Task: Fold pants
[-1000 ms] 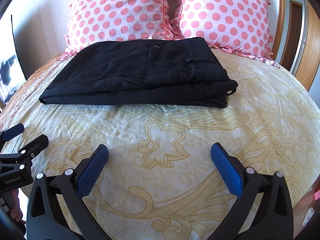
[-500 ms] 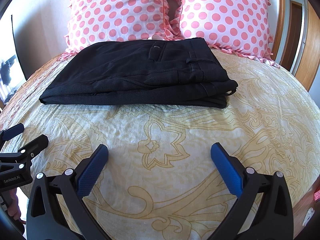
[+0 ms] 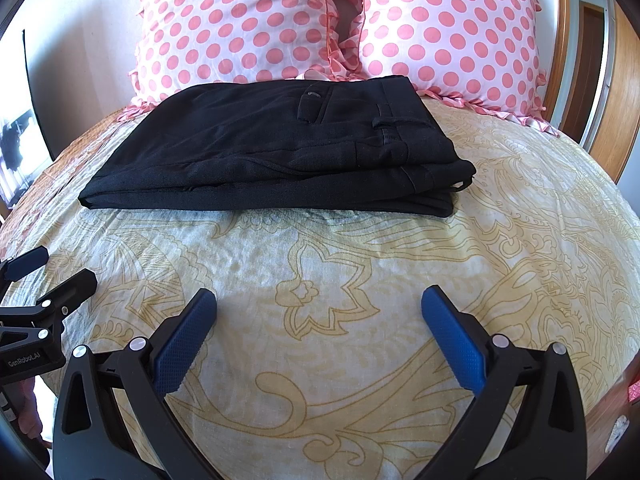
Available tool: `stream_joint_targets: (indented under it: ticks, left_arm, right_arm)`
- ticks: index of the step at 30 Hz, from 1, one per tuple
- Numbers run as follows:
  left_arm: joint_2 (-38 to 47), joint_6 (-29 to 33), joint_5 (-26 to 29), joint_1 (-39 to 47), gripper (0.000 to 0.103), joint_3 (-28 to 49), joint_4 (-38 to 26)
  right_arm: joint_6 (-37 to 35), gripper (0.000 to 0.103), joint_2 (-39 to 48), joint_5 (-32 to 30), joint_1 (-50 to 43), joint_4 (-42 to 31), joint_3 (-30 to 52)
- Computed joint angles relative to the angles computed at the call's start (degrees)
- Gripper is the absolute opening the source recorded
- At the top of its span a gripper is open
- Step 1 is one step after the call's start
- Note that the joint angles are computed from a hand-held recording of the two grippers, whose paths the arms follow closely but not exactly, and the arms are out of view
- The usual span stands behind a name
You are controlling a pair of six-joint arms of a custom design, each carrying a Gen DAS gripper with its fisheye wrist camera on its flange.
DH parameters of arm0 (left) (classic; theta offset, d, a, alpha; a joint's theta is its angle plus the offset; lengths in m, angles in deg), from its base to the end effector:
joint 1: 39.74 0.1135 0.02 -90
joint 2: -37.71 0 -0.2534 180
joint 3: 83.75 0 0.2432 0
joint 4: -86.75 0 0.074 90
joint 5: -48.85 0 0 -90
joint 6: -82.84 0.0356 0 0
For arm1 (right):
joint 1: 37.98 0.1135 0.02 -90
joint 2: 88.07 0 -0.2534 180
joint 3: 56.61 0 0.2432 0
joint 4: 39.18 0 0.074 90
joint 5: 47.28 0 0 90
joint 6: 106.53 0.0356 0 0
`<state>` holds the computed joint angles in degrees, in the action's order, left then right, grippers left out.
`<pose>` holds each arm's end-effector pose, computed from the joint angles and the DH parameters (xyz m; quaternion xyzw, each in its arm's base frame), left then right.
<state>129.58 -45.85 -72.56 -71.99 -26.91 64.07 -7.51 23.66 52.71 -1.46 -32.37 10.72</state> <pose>0.2494 -0.1354 0.1389 -0.1271 0.9190 0.0564 0.3689 0.3042 0.2176 0.1122 -0.1751 0.8773 0.0982 0.4359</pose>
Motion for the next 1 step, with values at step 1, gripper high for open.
stream_joint_targets:
  ticks: [1]
  left_arm:
    - [-0.1,-0.1,-0.2,-0.2,0.101,-0.2,0.1]
  right_arm:
    - [0.0,0.102,0.0,0.0,0.0,0.0,-0.1]
